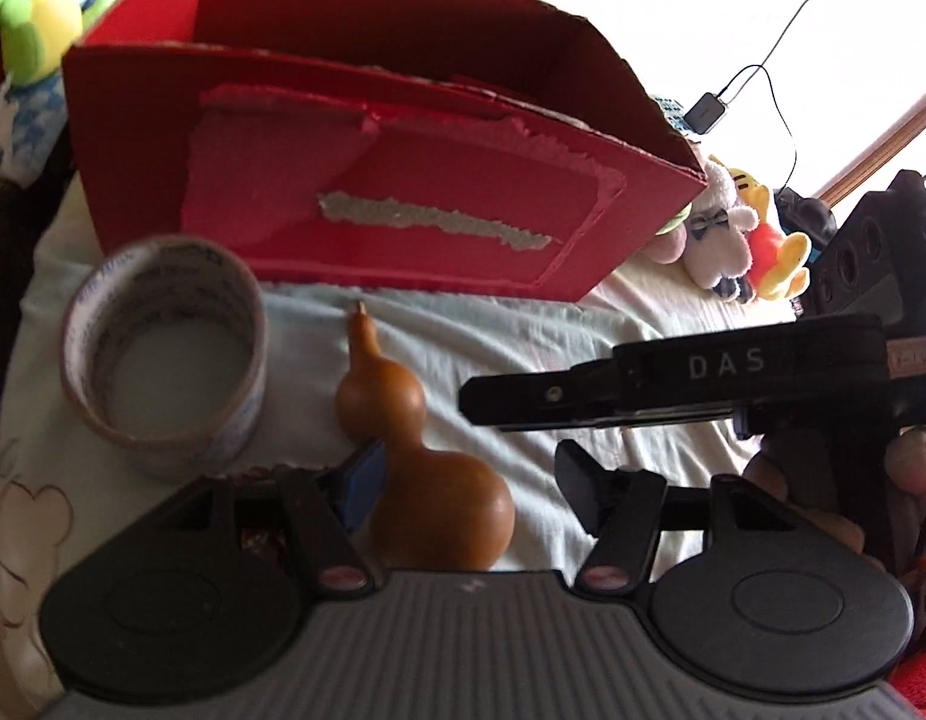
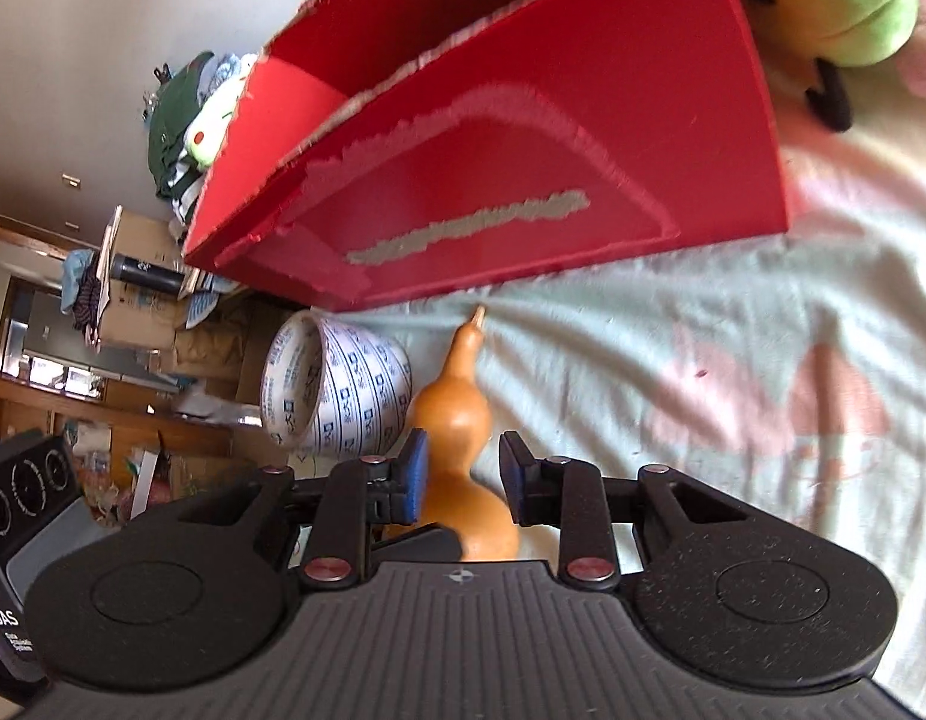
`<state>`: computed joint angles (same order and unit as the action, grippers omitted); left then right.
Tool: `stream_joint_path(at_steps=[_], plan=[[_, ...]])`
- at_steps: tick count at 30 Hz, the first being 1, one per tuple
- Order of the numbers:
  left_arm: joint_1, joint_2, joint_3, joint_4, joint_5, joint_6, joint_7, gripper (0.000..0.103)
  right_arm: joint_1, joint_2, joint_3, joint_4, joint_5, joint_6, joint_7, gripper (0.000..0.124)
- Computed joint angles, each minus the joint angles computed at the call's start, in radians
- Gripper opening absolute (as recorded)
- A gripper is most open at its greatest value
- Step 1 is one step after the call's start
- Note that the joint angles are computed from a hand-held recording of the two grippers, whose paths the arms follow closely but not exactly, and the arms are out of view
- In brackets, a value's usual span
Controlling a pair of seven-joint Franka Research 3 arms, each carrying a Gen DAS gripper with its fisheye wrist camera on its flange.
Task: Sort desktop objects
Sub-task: 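Move the right gripper to the orange gourd and close on its base, then lift the orange gourd upright with the right gripper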
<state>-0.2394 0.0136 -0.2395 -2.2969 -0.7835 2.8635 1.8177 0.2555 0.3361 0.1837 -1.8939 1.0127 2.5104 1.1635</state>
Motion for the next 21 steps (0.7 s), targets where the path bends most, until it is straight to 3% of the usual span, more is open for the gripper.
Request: stream_joint_path(at_steps=[3, 10, 15, 18, 21], plan=[[0.005, 0.035, 0.001, 0.017, 0.109, 0.001, -0.099, 0.064, 0.0, 0.023, 0.001, 0.022, -0.009, -0.03, 0.018, 0.03], [0.029, 0.055, -0.026, 0.027, 0.128, 0.009, -0.119, 0.065, -0.012, 0.041, 0.003, 0.032, -0.009, -0.054, 0.04, 0.032], [0.028, 0.063, -0.046, 0.047, 0.127, 0.03, -0.056, 0.067, -0.026, 0.029, -0.005, 0.022, 0.0, -0.065, 0.044, 0.026], [0.04, 0.084, -0.077, 0.089, 0.03, 0.018, 0.092, 0.067, -0.04, 0.009, -0.017, -0.002, 0.008, -0.077, 0.056, 0.026], [0.041, 0.107, -0.091, 0.126, 0.02, -0.001, 0.16, 0.067, -0.042, -0.007, -0.021, -0.027, 0.037, -0.048, 0.067, 0.024]])
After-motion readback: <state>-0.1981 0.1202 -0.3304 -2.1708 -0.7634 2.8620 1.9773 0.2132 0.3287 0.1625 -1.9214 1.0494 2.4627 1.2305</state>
